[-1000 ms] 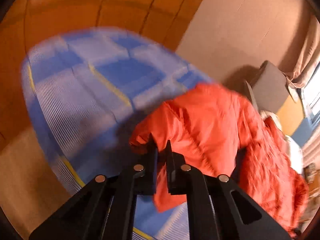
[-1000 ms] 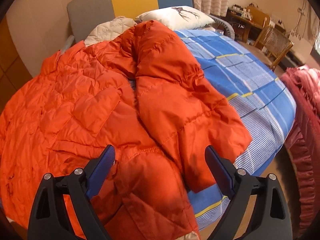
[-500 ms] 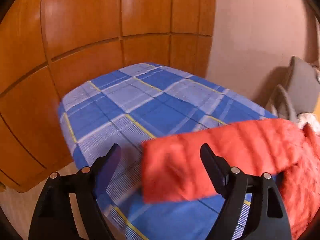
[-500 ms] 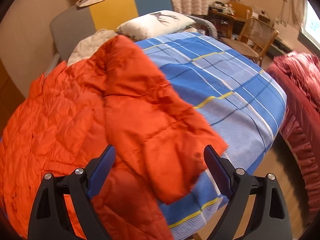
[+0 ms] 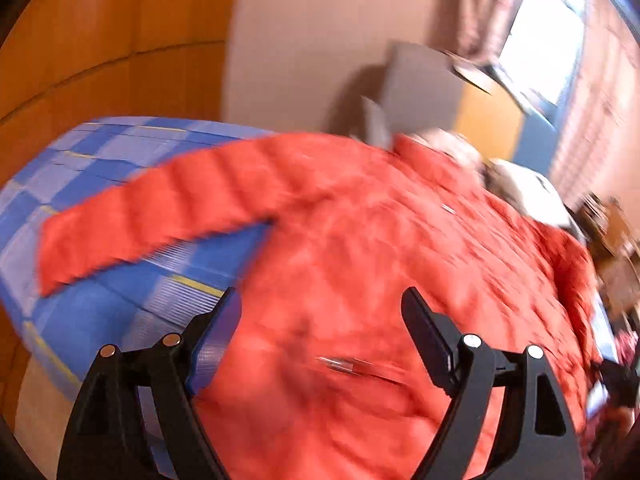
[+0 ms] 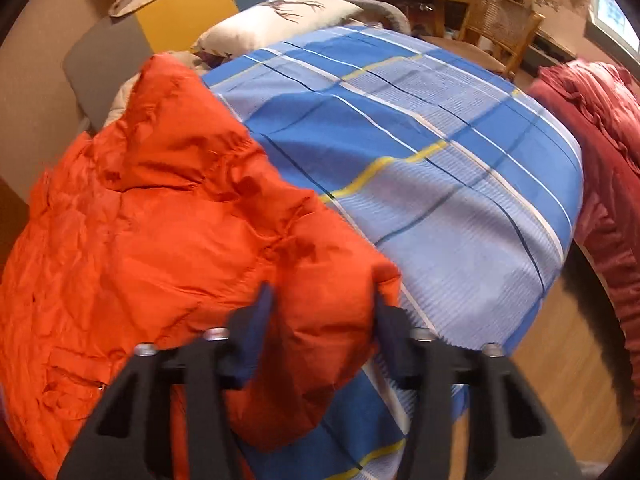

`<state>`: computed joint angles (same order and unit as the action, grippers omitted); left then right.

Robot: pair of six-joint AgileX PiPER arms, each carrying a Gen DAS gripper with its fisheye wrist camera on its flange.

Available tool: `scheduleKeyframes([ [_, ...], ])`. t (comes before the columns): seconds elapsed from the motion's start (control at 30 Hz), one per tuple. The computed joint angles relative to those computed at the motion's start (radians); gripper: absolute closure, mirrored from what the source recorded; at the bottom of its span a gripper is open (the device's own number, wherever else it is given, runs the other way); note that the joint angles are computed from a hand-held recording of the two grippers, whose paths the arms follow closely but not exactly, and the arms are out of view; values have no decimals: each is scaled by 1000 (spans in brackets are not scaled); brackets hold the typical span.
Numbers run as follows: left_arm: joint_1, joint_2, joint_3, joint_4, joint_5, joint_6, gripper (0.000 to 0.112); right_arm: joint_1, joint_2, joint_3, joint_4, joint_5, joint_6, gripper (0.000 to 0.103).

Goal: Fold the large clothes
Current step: 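Grasp the jacket sleeve cuff with the right tool and lift it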

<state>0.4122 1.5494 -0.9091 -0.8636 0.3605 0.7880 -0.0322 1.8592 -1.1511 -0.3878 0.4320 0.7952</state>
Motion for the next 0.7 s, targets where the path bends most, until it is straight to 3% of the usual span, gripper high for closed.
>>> scheduleKeyframes([
  [0.1, -122, 10, 19, 29, -6, -56, 30, -6, -33, -12, -65, -1, 8, 89],
  [0.33, -261, 50, -26, 134, 6, -195, 30, -105, -5, -165, -298, 97, 63, 90],
  [0.53, -293, 92, -68, 159, 16, -219, 30, -180, 202, -472, -434, 212, 14, 90],
  [0.7, -310, 122, -96, 175, 35, -229, 30, -197, 454, -863, -402, 345, -160, 90],
])
